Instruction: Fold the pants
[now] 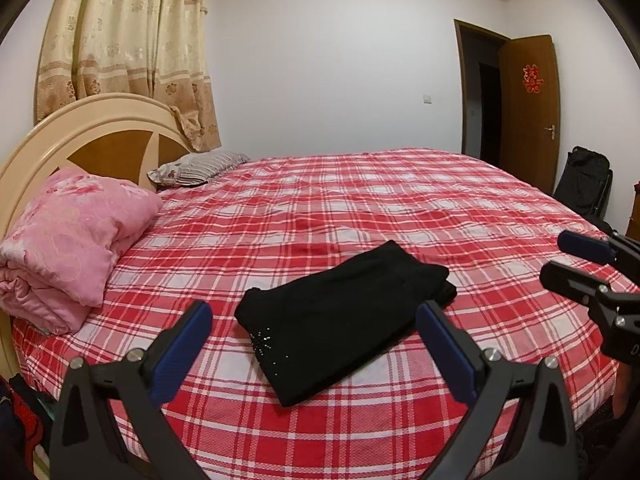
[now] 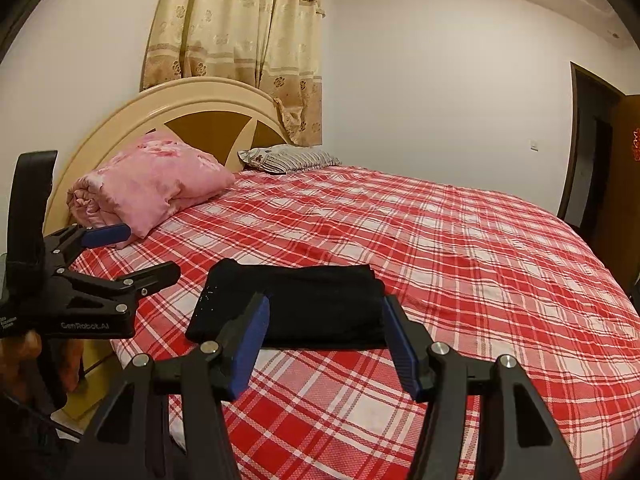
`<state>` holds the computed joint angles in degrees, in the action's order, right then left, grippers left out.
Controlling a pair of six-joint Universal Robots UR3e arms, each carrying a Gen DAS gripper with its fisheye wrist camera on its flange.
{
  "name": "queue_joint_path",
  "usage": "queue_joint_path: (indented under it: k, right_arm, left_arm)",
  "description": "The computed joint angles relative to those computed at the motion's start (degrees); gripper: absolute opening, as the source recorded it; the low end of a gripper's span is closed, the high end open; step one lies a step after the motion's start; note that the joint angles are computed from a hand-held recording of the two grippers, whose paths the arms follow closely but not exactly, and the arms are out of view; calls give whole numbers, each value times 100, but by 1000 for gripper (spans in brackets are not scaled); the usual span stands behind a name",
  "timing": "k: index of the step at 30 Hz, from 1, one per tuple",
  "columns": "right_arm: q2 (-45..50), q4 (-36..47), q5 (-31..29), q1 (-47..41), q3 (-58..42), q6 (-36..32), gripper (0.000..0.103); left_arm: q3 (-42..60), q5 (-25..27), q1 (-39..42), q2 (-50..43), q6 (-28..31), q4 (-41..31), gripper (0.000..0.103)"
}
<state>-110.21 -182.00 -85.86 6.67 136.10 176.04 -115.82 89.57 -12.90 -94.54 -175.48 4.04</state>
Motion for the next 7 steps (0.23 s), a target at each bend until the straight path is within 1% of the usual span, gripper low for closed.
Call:
queue_joint_path:
  k: [4,7]
  right_arm:
    - [68,-42,-6,23,30,-24,59]
    - [59,-31,84,-40,58,-31,59]
  left_arm:
    - [-59,-23,23,-76,25,185,103]
    - [-74,-189,80,-91,49,206,103]
